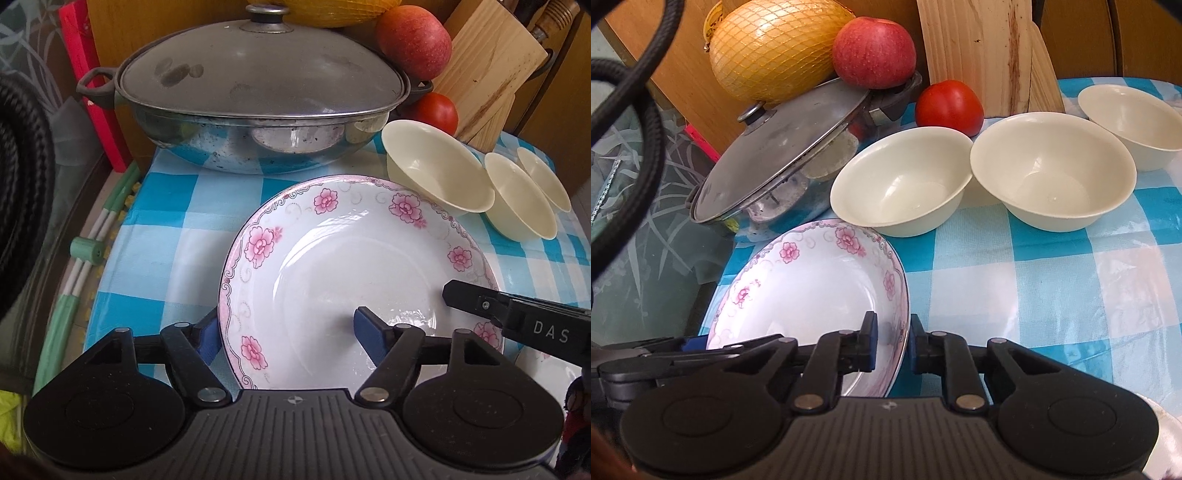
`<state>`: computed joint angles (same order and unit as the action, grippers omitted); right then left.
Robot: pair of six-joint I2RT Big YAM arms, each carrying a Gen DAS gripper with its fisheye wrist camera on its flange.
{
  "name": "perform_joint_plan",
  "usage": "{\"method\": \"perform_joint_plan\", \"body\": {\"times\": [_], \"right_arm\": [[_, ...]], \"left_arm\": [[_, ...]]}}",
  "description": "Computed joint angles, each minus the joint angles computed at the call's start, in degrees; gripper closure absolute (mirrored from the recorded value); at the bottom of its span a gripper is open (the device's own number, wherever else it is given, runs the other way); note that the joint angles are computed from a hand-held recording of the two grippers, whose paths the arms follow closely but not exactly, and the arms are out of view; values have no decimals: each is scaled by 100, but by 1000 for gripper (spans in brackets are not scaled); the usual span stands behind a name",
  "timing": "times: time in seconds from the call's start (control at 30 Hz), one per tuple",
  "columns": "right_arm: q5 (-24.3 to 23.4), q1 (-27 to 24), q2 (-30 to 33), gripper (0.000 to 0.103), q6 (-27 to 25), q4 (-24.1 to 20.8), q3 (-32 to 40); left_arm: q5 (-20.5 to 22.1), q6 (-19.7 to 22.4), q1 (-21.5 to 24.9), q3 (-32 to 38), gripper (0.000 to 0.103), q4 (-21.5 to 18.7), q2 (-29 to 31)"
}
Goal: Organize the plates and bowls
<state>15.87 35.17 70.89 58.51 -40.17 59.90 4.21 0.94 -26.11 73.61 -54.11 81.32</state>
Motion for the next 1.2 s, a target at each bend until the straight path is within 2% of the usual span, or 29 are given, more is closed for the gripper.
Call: {"method": "perform_joint_plan", "body": {"times": [0.07,0.3,0.43,0.6,0.77,0.83,0.97,1.13,1.2], "right_arm": [[53,29,20,85,-52,-30,22],[122,50,76,85,-37,-94,84],[230,96,95,85,-20,-145,117],[378,255,148,85,-111,-318,255],[167,335,161,85,-153,-200,223],[184,326,173,85,-62,-134,206],[571,361,189,84,-92,-122,223],[398,260,169,81,62,155,85],[314,241,203,82,-51,102,147]], "left_arm": [[-103,40,-62,-55,20,73,-39],[-95,-10,-70,-21,21,17,-19],[-50,-71,-6,8,29,-8,-16],[-62,-26,78,-70,30,-19,-126],[-15,234,228,-299,32,11,-359],[101,196,322,-293,34,-16,-362],[147,-5,436,-189,32,-81,-264],[298,-237,493,-110,33,-18,-169],[189,-150,428,-177,34,83,-206]]}}
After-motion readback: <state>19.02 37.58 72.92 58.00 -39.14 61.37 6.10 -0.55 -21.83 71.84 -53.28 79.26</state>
